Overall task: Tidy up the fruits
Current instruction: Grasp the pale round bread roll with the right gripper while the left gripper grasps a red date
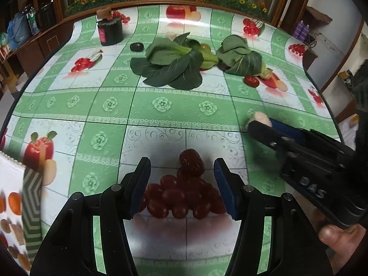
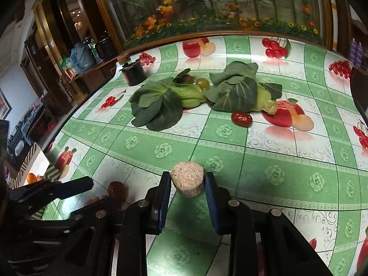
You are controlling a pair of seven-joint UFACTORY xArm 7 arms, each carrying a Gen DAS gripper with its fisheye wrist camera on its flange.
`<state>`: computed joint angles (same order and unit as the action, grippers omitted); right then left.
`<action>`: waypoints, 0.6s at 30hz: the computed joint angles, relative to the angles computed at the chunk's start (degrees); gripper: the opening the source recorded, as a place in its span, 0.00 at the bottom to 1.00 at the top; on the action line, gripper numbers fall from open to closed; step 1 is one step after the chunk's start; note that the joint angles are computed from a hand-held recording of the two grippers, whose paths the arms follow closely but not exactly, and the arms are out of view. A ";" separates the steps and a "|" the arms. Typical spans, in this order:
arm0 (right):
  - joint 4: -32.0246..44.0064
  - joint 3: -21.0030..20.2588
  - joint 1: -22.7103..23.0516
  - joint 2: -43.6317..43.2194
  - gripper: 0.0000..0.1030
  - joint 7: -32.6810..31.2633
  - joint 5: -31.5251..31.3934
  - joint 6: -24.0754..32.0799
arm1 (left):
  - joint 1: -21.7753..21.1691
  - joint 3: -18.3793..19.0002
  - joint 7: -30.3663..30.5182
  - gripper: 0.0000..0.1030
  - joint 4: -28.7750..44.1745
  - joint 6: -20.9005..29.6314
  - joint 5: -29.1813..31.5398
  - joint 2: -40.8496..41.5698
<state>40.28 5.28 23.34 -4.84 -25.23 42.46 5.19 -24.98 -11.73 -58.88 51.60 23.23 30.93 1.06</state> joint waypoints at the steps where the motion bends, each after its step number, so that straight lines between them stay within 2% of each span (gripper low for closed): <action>1: 0.12 -0.20 0.15 0.04 0.28 -0.58 0.74 0.21 | 0.11 0.13 -0.23 0.52 -0.02 -0.61 0.46 0.38; 3: 0.46 -0.34 0.34 0.10 0.28 -1.89 2.19 0.71 | 0.20 0.58 -1.41 0.42 -0.21 -1.79 2.43 0.83; 4: 0.45 -0.17 0.22 0.04 0.28 -1.88 2.09 0.77 | 0.21 0.69 -1.48 0.32 -0.22 -1.92 2.83 0.86; 7: 0.53 0.22 0.11 -0.04 0.28 -1.72 1.75 1.07 | 0.48 0.86 -0.55 0.20 -1.13 -2.32 2.08 0.17; 11: -0.27 0.55 0.42 -1.17 0.28 -0.59 0.55 1.80 | 1.09 0.25 1.43 0.20 -4.24 -2.97 -0.74 -2.91; 16: -2.17 1.01 2.04 -3.39 0.28 1.23 -1.01 2.56 | 1.99 -0.98 5.43 0.20 -11.12 -5.55 -7.39 -10.25; 18: -3.05 0.80 3.55 -4.60 0.28 1.54 -1.03 2.98 | 2.80 -2.43 5.79 0.20 -13.57 -4.93 -8.44 -13.62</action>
